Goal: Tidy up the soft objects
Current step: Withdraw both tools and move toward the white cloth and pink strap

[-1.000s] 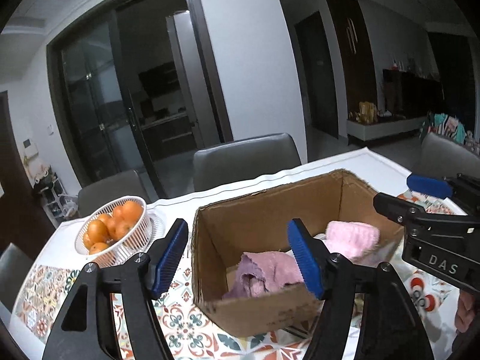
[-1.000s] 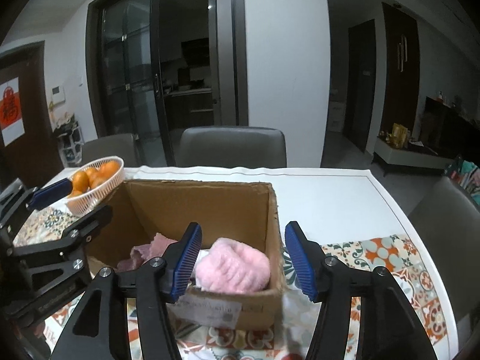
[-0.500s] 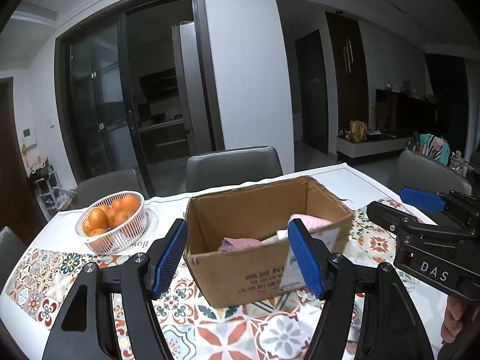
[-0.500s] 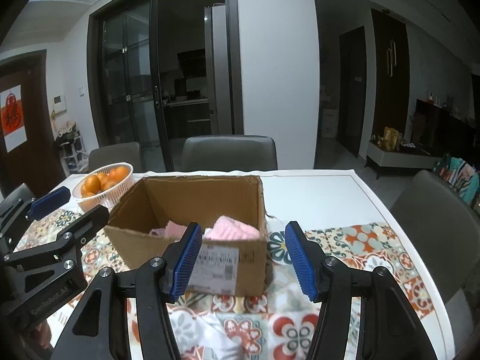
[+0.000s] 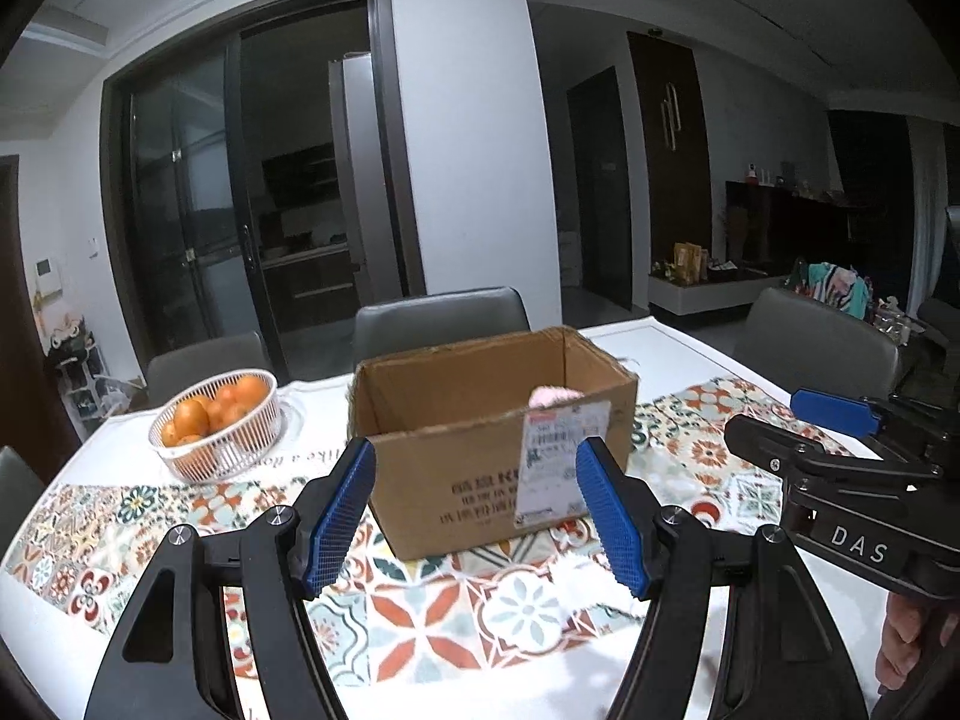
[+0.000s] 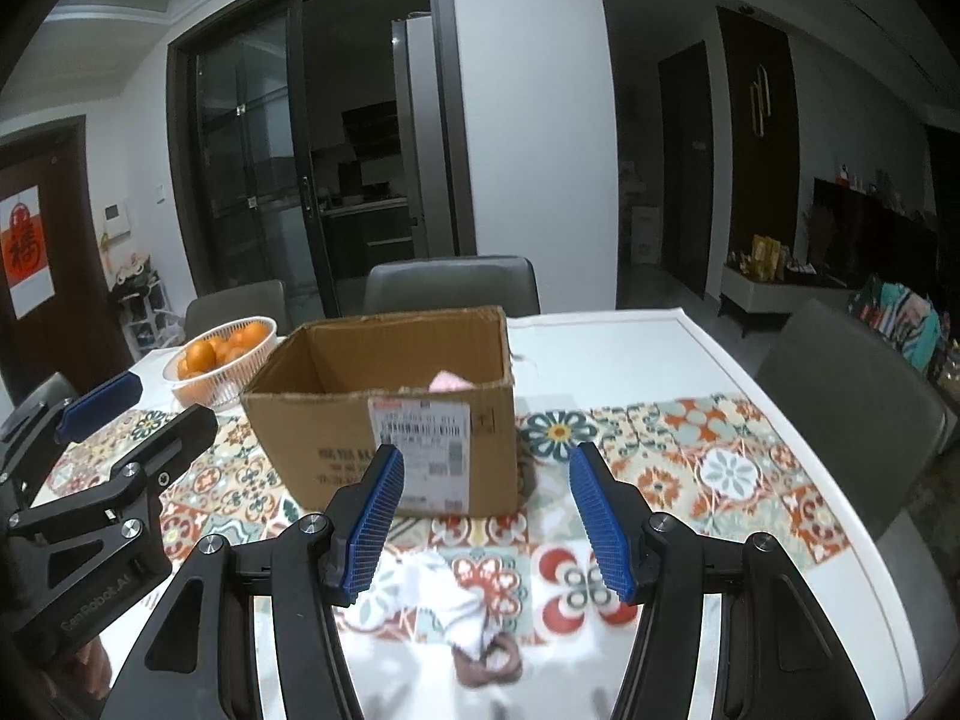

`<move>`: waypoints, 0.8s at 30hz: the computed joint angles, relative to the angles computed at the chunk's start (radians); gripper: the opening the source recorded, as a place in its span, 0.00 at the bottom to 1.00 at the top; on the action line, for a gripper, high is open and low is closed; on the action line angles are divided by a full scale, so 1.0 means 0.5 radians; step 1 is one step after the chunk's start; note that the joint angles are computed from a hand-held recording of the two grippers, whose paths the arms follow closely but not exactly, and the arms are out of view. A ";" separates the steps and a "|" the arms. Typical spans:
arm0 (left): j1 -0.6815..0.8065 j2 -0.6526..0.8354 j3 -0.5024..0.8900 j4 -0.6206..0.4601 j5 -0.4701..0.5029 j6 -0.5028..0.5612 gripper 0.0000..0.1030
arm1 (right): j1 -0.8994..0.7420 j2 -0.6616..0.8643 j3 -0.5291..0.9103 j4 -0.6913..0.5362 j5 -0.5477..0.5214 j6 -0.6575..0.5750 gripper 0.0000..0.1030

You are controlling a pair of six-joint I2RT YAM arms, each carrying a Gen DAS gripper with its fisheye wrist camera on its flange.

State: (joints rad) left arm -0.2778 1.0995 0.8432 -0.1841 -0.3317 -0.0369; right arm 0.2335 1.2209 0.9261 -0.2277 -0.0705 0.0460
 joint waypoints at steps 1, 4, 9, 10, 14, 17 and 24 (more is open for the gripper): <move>-0.005 -0.015 -0.021 -0.008 0.007 -0.005 0.67 | 0.001 -0.030 -0.033 -0.005 0.010 0.005 0.57; -0.013 -0.068 -0.086 -0.029 0.037 -0.020 0.67 | -0.001 -0.093 -0.107 -0.034 0.014 0.028 0.58; -0.007 -0.130 -0.192 -0.043 0.101 -0.042 0.67 | 0.022 -0.173 -0.231 -0.067 0.037 0.062 0.57; -0.008 -0.133 -0.209 -0.044 0.106 -0.045 0.67 | 0.031 -0.179 -0.246 -0.070 0.052 0.067 0.57; 0.010 -0.132 -0.285 -0.035 0.172 -0.048 0.67 | 0.064 -0.196 -0.323 -0.085 0.081 0.098 0.57; 0.032 -0.099 -0.309 -0.020 0.229 -0.035 0.67 | 0.102 -0.188 -0.374 -0.089 0.116 0.111 0.57; 0.100 0.054 -0.325 0.037 0.376 0.022 0.67 | 0.137 -0.059 -0.449 -0.061 0.129 0.170 0.57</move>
